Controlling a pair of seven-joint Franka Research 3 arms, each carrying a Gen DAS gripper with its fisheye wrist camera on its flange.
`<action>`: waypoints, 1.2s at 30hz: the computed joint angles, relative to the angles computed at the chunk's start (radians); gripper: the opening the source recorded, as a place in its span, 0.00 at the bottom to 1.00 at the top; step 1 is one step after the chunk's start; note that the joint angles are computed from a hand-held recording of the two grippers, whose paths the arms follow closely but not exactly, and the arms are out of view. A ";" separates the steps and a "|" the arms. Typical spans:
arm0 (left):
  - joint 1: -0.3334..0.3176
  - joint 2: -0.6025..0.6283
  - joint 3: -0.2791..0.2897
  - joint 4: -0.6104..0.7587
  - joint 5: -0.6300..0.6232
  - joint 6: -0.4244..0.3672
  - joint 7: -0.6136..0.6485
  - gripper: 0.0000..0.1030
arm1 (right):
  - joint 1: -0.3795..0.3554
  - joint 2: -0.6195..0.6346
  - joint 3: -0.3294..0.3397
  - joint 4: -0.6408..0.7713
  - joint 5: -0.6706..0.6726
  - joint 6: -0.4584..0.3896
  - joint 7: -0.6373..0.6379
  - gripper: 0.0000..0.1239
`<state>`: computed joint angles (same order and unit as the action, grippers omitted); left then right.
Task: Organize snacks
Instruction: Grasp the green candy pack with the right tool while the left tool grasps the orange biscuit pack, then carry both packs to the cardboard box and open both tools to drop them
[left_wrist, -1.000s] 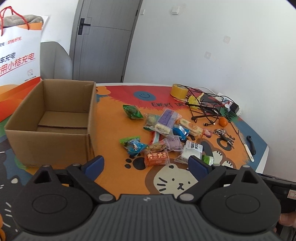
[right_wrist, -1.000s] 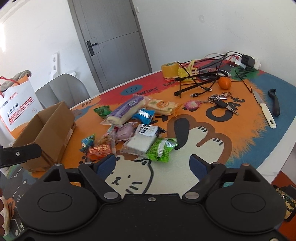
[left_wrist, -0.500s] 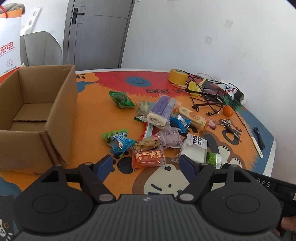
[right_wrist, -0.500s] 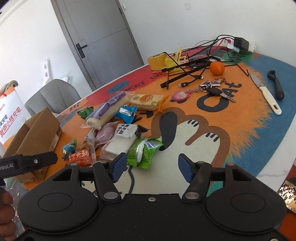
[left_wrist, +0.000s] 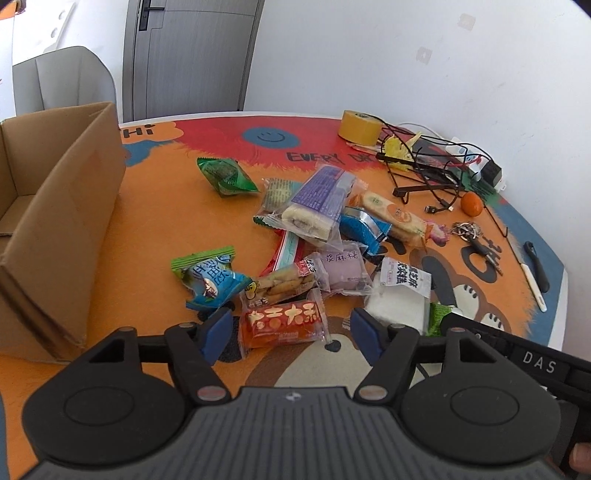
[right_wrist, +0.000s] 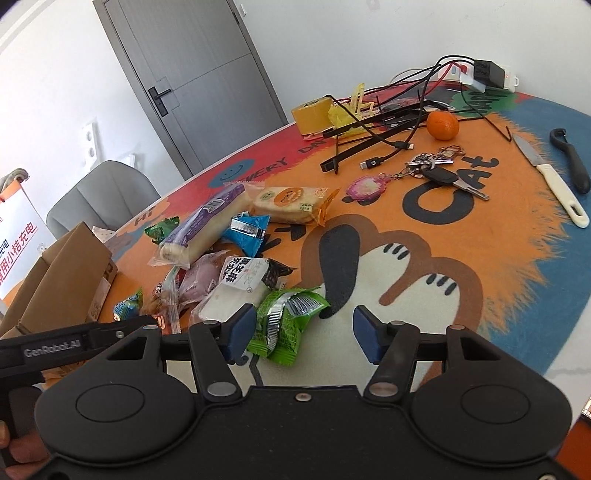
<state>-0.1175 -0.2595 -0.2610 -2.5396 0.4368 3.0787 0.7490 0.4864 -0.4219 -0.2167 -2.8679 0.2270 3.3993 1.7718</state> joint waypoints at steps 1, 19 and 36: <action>0.014 0.008 -0.012 0.006 0.012 -0.002 -0.011 0.68 | 0.004 0.006 -0.002 0.005 -0.001 0.001 0.002 0.47; 0.040 -0.011 -0.031 0.002 0.146 -0.025 -0.175 0.42 | -0.044 0.045 0.088 0.019 -0.008 0.041 0.047 0.24; 0.080 -0.197 -0.053 -0.102 0.073 0.015 -0.145 0.41 | -0.089 -0.035 0.204 -0.003 0.040 0.080 0.037 0.23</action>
<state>-0.0378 -0.4564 -0.3140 -2.6415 0.5102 3.0937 0.6037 0.3974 -0.4571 -0.0129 -2.8707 0.2672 3.4789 1.8087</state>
